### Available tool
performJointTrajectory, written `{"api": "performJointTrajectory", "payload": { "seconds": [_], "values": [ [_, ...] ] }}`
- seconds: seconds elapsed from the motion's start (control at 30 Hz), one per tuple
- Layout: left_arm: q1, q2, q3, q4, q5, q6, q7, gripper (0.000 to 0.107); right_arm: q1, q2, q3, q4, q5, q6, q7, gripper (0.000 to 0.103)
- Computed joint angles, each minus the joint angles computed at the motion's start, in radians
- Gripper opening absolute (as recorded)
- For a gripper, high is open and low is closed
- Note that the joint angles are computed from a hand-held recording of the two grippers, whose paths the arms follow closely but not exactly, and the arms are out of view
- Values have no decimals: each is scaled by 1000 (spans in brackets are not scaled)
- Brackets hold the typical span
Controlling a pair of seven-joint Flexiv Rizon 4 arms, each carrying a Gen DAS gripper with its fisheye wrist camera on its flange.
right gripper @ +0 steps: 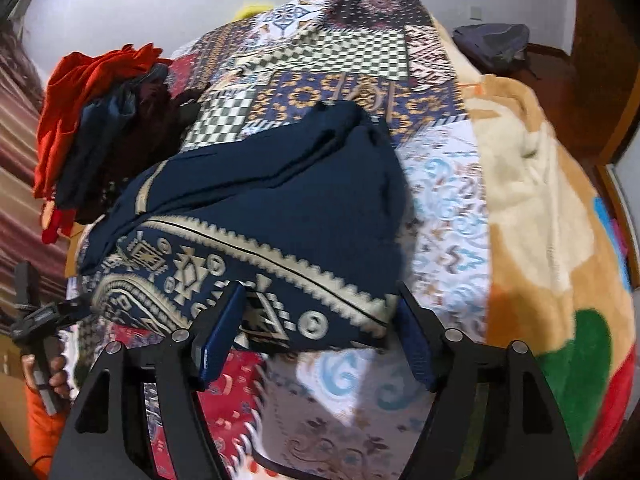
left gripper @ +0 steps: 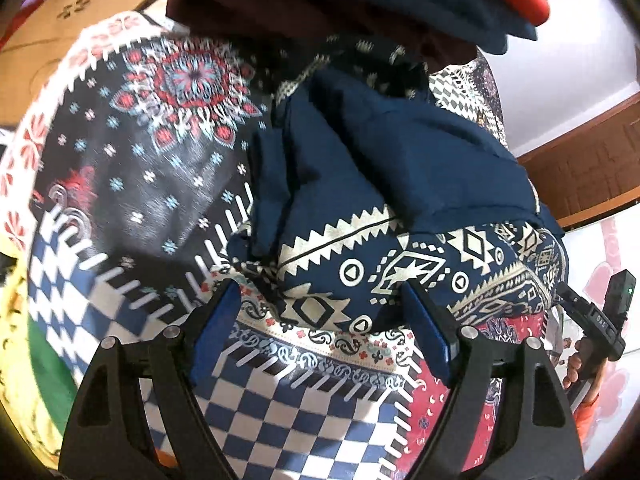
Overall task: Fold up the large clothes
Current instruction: 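Press the folded hoodie bundle flat with both tools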
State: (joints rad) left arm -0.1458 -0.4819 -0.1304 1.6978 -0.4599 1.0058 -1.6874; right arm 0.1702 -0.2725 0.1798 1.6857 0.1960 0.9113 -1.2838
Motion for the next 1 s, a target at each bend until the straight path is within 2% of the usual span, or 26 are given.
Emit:
{"api": "performJointTrajectory", "payload": {
  "seconds": [0.07, 0.13, 0.2, 0.27, 0.3, 0.4, 0.53, 0.83, 1.0],
  "values": [
    [11, -16, -21, -2, -35, 16, 11, 82, -10, -20, 10, -19, 43, 13, -13, 71],
    [12, -34, -32, -19, -49, 22, 23, 82, -9, -33, 9, -28, 57, 22, 2, 63],
    [-5, -51, -15, -55, -14, 4, 10, 82, -34, -49, 33, -58, 124, -2, -27, 30],
    [-23, -59, -4, -74, 20, 16, 3, 74, -43, -57, 41, -76, 171, -19, -29, 20],
    [-28, -55, -3, -74, 28, 26, 2, 64, -34, -52, 36, -68, 160, -2, -24, 16],
    [-51, -54, 21, -93, 78, 38, -26, 28, -12, -23, 26, -41, 120, 44, -13, 13],
    [-26, -12, -14, -54, 55, 72, 36, 13, 1, 21, 18, -1, 86, 93, 17, 12],
    [-4, 153, -52, 136, -82, 202, 149, 10, -1, 138, 29, 108, 138, 134, -10, 12],
    [-46, 247, 5, 227, -25, 213, 123, 10, 24, 209, 15, 199, 92, 163, 14, 12]
  ]
}}
